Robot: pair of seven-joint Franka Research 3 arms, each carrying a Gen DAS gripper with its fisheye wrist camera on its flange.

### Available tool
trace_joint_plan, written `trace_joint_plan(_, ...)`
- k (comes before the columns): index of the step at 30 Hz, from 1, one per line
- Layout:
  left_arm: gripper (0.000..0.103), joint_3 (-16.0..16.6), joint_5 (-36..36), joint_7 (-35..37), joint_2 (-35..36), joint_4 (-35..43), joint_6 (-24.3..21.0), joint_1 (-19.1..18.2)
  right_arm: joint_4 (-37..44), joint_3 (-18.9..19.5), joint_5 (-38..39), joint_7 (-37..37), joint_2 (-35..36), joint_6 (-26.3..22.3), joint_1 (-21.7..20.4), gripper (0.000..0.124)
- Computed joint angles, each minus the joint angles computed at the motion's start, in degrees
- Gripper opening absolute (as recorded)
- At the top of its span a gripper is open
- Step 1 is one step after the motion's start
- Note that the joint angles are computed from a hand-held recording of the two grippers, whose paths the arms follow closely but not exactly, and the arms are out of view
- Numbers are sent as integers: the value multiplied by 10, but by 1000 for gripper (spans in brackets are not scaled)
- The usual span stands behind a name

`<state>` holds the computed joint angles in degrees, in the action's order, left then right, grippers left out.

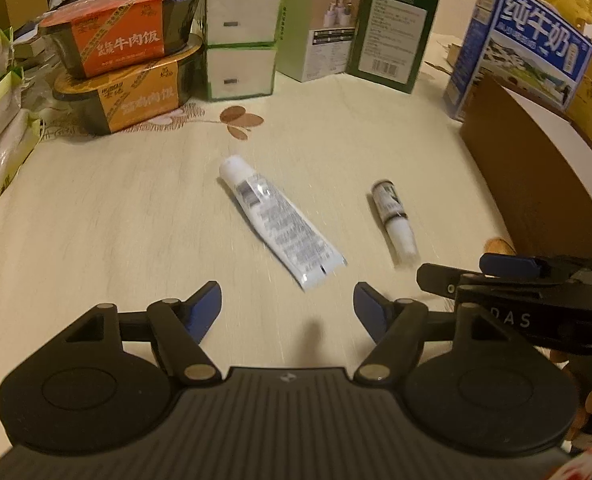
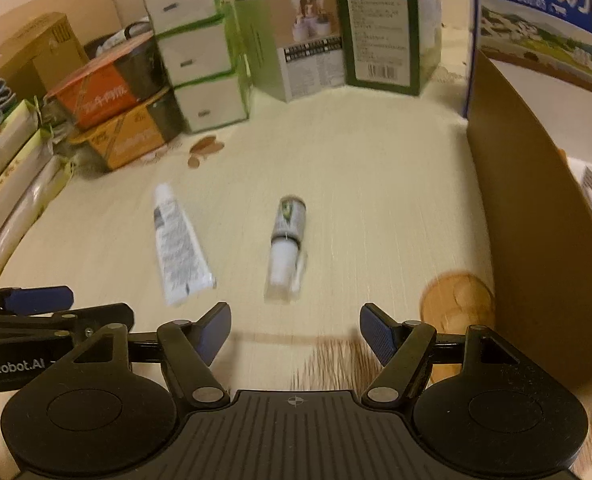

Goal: Organize rigid objects
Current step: 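Move both tools toward the white tube and brown medicine bottle, then grasp the brown bottle with the right gripper while the left grasps the white tube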

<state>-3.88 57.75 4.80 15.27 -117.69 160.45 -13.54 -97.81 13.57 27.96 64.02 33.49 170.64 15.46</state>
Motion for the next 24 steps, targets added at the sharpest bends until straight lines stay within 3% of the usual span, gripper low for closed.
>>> trace_joint_plan(8,70,20,-1,18,52,56,10,3,91,-11,-26,8,70,-19,19,50)
trace_joint_plan(18,70,36,-66,51,99,95,42,4,156,-42,-66,46,123,-22,45,44)
trace_joint_plan(24,70,49,-104,74,137,140,26,-8,183,-38,-79,40,142,-26,40,39)
